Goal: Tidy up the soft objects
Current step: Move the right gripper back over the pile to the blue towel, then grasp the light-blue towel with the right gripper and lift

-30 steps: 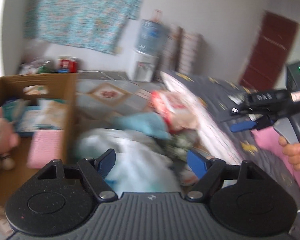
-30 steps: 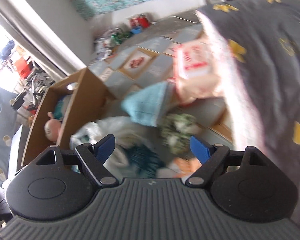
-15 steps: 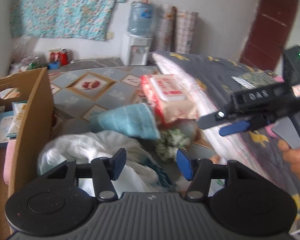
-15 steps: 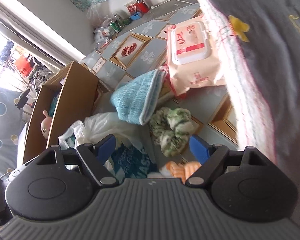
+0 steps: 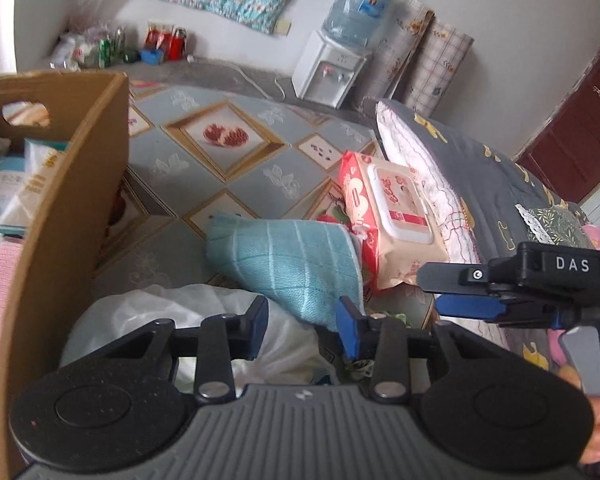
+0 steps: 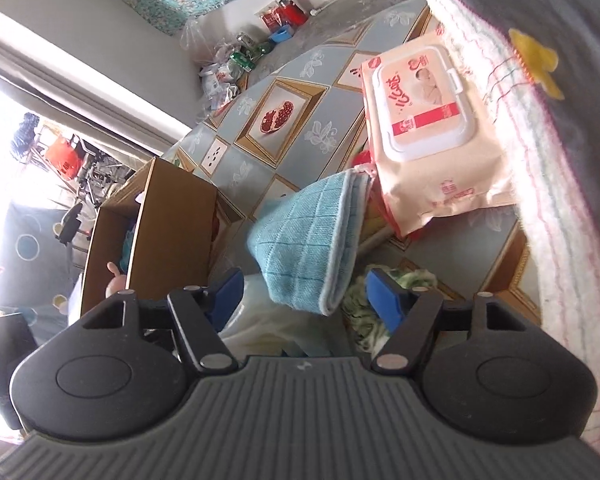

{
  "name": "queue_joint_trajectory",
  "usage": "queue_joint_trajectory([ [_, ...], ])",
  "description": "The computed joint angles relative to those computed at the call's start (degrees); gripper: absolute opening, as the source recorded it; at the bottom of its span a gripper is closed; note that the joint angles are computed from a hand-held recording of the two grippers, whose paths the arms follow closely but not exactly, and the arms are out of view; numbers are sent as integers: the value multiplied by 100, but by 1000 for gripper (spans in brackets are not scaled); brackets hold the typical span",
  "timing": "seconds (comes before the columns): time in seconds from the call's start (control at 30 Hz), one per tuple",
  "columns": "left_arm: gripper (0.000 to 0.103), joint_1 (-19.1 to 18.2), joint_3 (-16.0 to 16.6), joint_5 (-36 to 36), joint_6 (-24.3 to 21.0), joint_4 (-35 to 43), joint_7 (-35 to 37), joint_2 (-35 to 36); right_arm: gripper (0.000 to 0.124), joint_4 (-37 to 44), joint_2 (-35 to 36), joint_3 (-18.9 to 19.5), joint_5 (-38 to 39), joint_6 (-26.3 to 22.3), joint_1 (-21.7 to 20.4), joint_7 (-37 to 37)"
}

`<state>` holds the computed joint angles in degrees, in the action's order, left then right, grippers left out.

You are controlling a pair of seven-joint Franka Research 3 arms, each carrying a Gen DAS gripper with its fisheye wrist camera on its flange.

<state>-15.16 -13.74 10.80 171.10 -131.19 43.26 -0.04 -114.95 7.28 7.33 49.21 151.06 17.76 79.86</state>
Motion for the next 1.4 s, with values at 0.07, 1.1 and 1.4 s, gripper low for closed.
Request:
queue_joint_trajectory([
  [0.07, 39, -7, -59, -1023, -75, 121, 742, 141, 63, 120, 87, 12, -13, 2, 5, -55],
  [1.1, 48, 790, -716, -4679, -390, 1467, 1840, 1747, 65, 1619, 1738, 573, 1059, -1019, -757, 83],
  [1.4, 14, 911, -850, -3896, -311, 1340, 1446, 1586, 65, 1307, 1367, 325, 1195, -739, -588, 88],
])
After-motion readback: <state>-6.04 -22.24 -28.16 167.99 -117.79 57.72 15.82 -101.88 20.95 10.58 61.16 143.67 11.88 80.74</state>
